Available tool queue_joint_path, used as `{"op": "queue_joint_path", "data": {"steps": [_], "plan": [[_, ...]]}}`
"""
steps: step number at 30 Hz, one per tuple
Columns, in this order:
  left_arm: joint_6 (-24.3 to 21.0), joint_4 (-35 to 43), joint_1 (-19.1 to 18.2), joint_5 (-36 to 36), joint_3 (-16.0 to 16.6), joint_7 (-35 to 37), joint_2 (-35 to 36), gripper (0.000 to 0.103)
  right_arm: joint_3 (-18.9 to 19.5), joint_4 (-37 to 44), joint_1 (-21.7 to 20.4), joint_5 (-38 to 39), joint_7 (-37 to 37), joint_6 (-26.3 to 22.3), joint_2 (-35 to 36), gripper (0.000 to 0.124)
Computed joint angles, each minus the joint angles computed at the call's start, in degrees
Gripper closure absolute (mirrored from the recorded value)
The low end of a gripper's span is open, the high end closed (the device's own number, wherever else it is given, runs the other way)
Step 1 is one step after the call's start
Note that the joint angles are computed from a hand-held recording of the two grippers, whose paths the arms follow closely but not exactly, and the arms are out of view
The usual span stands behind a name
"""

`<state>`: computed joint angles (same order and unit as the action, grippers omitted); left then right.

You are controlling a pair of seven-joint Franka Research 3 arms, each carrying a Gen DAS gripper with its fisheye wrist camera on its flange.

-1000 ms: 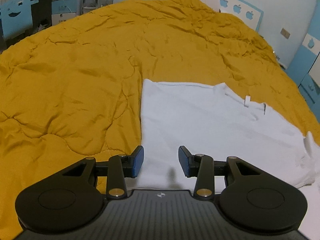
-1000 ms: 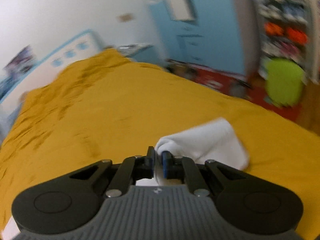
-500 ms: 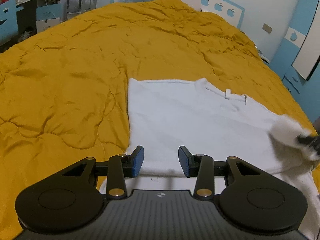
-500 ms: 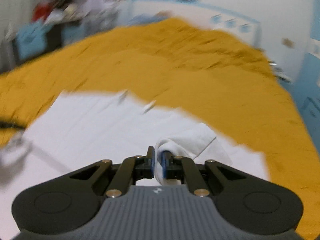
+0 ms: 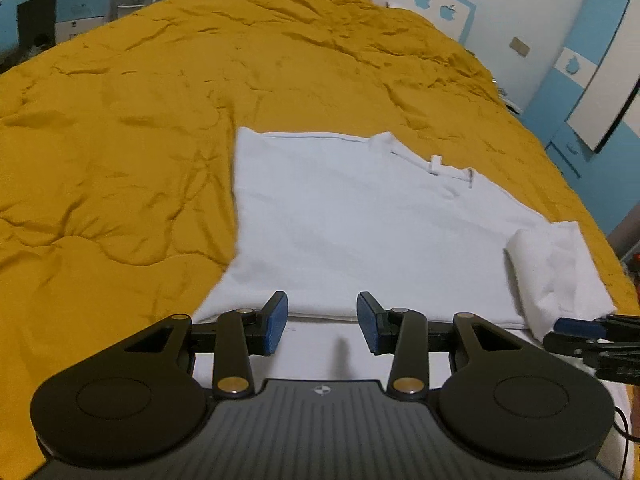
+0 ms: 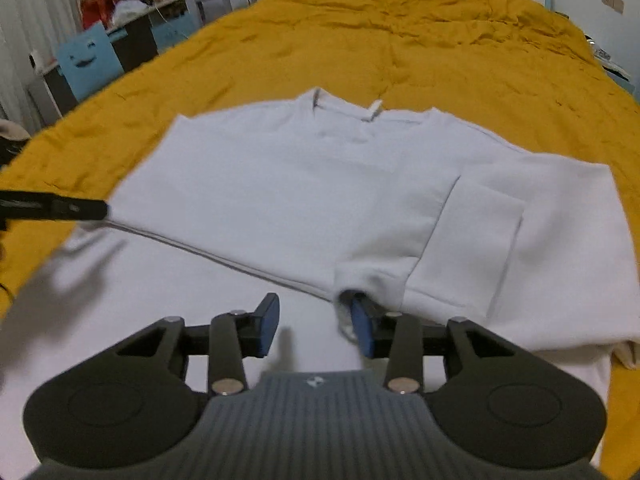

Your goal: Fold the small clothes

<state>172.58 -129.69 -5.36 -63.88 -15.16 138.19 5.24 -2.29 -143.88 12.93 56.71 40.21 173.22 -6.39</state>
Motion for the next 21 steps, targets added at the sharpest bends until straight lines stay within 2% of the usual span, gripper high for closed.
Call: {"op": "queue_joint_path", "data": {"steps": [3, 5, 8, 9, 10, 11, 14, 16, 17, 19, 21], "plan": [[-2.16, 0.96, 0.03, -2.39, -0.37, 2.49, -0.01, 0.055, -1.41, -2.07, 0.63, 5.21, -2.04, -0.66, -4.39, 0.082], [-4.02, 1.95, -0.24, -4.18, -0.47, 4.59, 0.12, 0.055, -1.15, -2.92, -1.13, 2.92, 4.54, 0.01, -5.67, 0.082], [-6.41, 3.73, -1.37, -6.68, -0.97, 9.96, 0.30, 0.055, -2.43, -4.35, -1.34, 3.69, 9.07, 3.71, -6.98, 0.086], [-7.03, 4.28, -1.88, -7.34, -1.15, 11.73, 0.38, 0.055, -1.16, -4.97, -3.40, 0.17, 13.04, 5.06, -6.83, 0.093], [-7.82, 5.00, -2.47, -7.75, -1.36, 13.05, 0.58, 0.055, 1.73, -6.10, -7.46, -5.86, 19.33, 6.17, -6.76, 0.106], [-9.05, 5.79, -2.97, -8.40, -1.59, 14.23, 0.81, 0.055, 3.49, -6.63, -10.25, -9.72, 23.41, 6.45, -6.61, 0.110], [-12.90, 8.30, -4.45, -11.83, -2.39, 18.64, 1.86, 0.056, 3.02, -7.69, -11.89, -13.03, 28.76, 7.45, -6.52, 0.113], [-13.21, 9.72, -5.93, -11.83, -2.99, 20.76, 2.80, 0.056, 5.12, -9.36, -15.00, -17.58, 31.86, 9.45, -6.87, 0.113], [-12.77, 10.62, -6.88, -10.92, -3.40, 21.04, 3.62, 0.056, 4.45, -10.32, -14.90, -18.56, 31.66, 10.11, -7.43, 0.113], [-11.22, 12.43, -8.83, -6.77, -4.22, 18.66, 5.67, 0.056, 0.57, -11.67, -11.58, -18.96, 30.64, 11.71, -7.95, 0.113], [-10.02, 14.27, -10.12, -1.97, -5.23, 15.33, 7.88, 0.054, -7.28, -12.93, -4.20, -18.71, 29.26, 13.79, -8.66, 0.113]]}}
